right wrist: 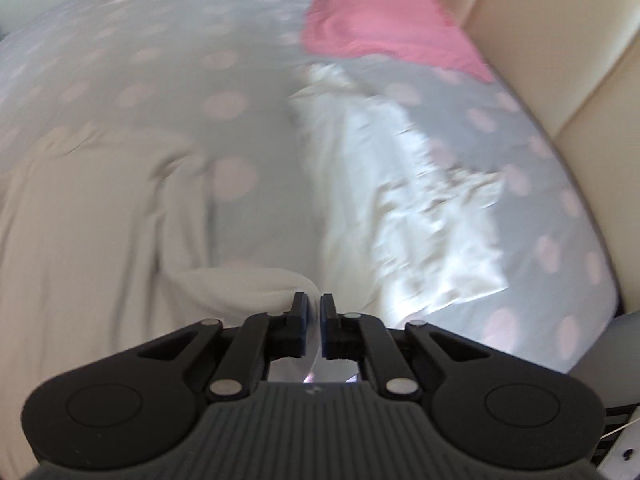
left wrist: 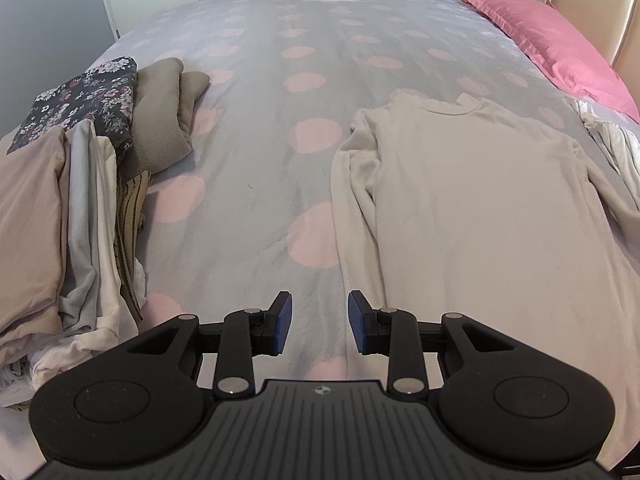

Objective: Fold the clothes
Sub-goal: 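Grasp the cream shirt's sleeve with the right gripper and pull it straight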

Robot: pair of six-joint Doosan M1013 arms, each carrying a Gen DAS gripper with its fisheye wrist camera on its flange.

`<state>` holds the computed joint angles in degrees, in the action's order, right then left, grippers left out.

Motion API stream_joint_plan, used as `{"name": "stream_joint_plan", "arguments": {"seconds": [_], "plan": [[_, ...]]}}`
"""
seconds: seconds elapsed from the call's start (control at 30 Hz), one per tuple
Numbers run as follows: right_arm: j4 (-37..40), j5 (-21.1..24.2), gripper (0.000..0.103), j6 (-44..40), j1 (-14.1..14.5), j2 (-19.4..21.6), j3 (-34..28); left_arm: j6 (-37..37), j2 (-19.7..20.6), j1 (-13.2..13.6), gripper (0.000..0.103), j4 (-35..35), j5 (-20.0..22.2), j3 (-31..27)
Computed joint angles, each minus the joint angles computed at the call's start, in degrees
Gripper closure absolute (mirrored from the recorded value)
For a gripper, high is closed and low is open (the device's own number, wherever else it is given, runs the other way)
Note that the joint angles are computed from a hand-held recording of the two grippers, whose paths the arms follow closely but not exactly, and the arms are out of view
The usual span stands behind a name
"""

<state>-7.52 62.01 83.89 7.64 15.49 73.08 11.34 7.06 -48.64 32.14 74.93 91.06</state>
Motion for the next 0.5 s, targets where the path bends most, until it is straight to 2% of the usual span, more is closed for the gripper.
{"name": "stream_joint_plan", "arguments": {"seconds": [0.17, 0.37, 0.5], "plan": [[-6.57, -1.85, 0.096, 8.73, -1.49, 3.76, -4.33, 1.24, 0.51, 0.67, 0.074, -1.47, -0.18, -0.17], [-21.1, -4.16, 0.097, 23.37, -1.75, 7.7, -6.36, 3.03, 1.22, 1.04, 0.074, -2.98, -0.04, -0.5], [-21.87, -4.92, 0.097, 27.31, -2.67, 8.61, -6.38, 3.75, 1.24, 1.41, 0.074, -4.49, -0.18, -0.41]]}}
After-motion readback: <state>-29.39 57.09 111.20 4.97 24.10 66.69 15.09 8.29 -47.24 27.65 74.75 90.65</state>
